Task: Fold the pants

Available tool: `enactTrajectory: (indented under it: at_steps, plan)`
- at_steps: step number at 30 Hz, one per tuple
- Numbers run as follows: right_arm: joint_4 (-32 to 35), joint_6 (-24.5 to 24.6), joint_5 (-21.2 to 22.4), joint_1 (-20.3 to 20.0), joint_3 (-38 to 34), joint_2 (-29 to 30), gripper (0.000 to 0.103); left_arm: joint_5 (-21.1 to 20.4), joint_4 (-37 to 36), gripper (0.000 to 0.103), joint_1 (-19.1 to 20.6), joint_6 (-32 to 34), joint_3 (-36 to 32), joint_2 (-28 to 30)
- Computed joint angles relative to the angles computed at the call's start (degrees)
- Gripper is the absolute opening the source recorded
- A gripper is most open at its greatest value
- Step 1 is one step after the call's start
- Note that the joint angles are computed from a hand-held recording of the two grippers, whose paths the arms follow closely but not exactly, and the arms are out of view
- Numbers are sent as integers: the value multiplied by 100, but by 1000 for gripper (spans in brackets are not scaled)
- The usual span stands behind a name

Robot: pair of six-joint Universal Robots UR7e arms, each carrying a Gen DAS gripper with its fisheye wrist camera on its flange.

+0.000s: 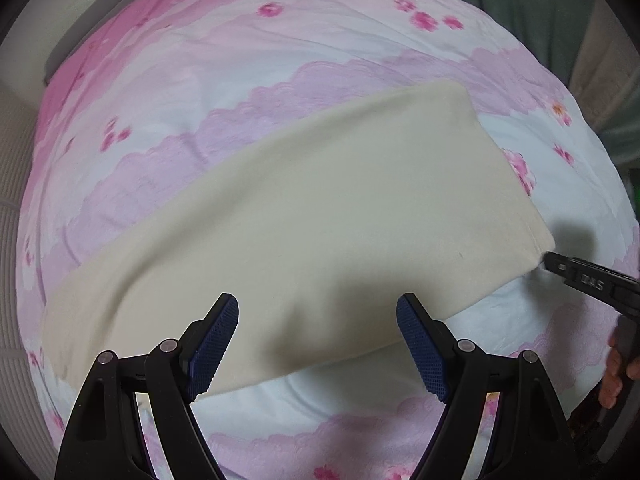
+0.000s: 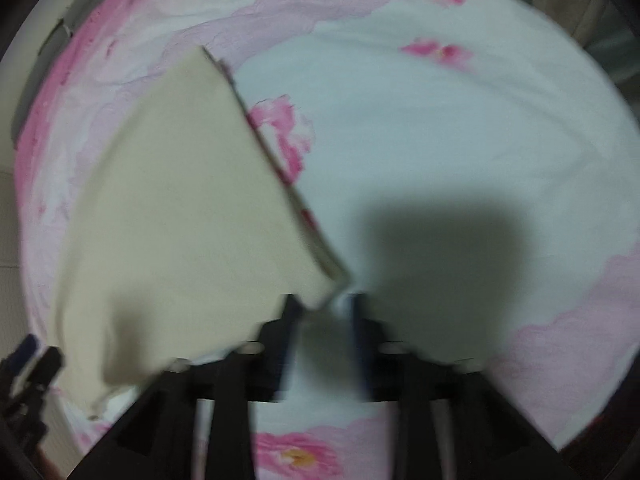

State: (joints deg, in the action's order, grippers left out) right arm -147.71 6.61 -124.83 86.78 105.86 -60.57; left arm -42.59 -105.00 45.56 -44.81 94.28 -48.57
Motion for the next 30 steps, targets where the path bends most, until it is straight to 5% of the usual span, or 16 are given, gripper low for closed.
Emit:
enactTrajectory:
  at_steps: [4,8,13,23,30]
  plan:
    - [78,-392,-621,416,48,-164,53,-37,-103,81,-172,-459,383,-423]
    - [-347,-1070,-667,939,221,-394,67,-5,-209,81,-445,-932,917,-1019]
    - [-551,-1583,-372,1637,302,-475,68,93,249,81,-807,-1766,1493,-1854]
    - [-343,-1563,268,2951,467,-200,74,350,1821,89,-1540,-3454,2561,-4219]
    - [-652,-703,295,3946,417,679,74,405,3714,90,-1649,-3278,2882,-6319]
